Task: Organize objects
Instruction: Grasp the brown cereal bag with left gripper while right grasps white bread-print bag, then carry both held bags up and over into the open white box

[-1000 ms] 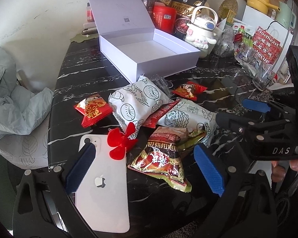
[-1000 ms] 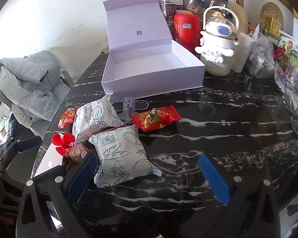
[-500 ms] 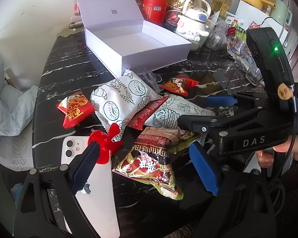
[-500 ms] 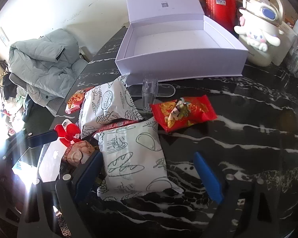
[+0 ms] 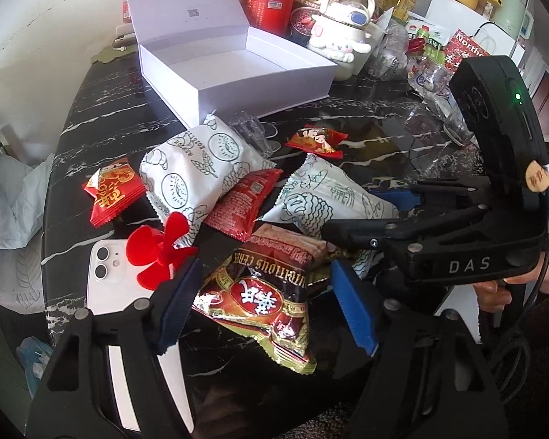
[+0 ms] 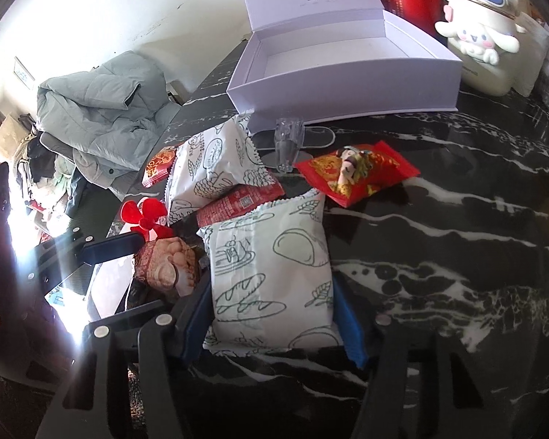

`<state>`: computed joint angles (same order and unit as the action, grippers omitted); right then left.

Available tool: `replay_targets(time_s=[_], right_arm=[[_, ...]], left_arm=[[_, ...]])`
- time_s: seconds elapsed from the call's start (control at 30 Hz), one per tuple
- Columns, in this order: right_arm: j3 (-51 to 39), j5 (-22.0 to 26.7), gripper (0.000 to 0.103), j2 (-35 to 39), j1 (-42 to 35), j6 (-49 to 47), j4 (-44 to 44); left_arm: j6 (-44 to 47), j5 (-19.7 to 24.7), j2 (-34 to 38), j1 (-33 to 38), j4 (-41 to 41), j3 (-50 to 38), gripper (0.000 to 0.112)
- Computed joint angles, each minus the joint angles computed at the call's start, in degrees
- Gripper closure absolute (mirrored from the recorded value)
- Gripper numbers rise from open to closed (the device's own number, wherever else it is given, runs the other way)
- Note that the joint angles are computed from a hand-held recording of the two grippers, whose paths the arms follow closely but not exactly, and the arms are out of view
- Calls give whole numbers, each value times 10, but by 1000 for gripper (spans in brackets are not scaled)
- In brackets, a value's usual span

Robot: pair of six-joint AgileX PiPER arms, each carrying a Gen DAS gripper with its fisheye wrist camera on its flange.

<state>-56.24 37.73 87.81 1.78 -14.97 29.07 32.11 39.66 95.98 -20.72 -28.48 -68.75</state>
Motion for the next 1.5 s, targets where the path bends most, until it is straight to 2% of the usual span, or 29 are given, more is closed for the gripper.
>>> replay_targets(time_s=[0.33, 0.57, 0.7, 0.97, 1.23, 1.3, 1.33, 1.5], right_arm=[[68, -12, 41, -70, -22, 54, -42], [104, -18, 41, -112, -20, 97, -86], [113, -18, 40, -120, -13, 113, -103], [132, -24, 29, -132, -11, 120, -109], [146, -44, 28, -139, 1, 133, -128], [150, -53, 32, -141, 7, 135, -135], [152, -55, 39, -143, 9, 133, -136], [157, -62, 43, -155, 12, 138, -145]], left_arm=[[-2, 6, -2, -37, 10, 12, 41], [-13, 22, 8, -41, 17, 13, 41], [-7, 36, 17, -34, -8, 16, 41], [-8, 26, 14, -35, -14, 19, 42], [-12, 8, 15, -43, -8, 22, 51], [-11, 8, 14, -43, -12, 23, 56], [-11, 8, 15, -42, -12, 21, 58], [-4, 12, 12, -41, -13, 19, 63]])
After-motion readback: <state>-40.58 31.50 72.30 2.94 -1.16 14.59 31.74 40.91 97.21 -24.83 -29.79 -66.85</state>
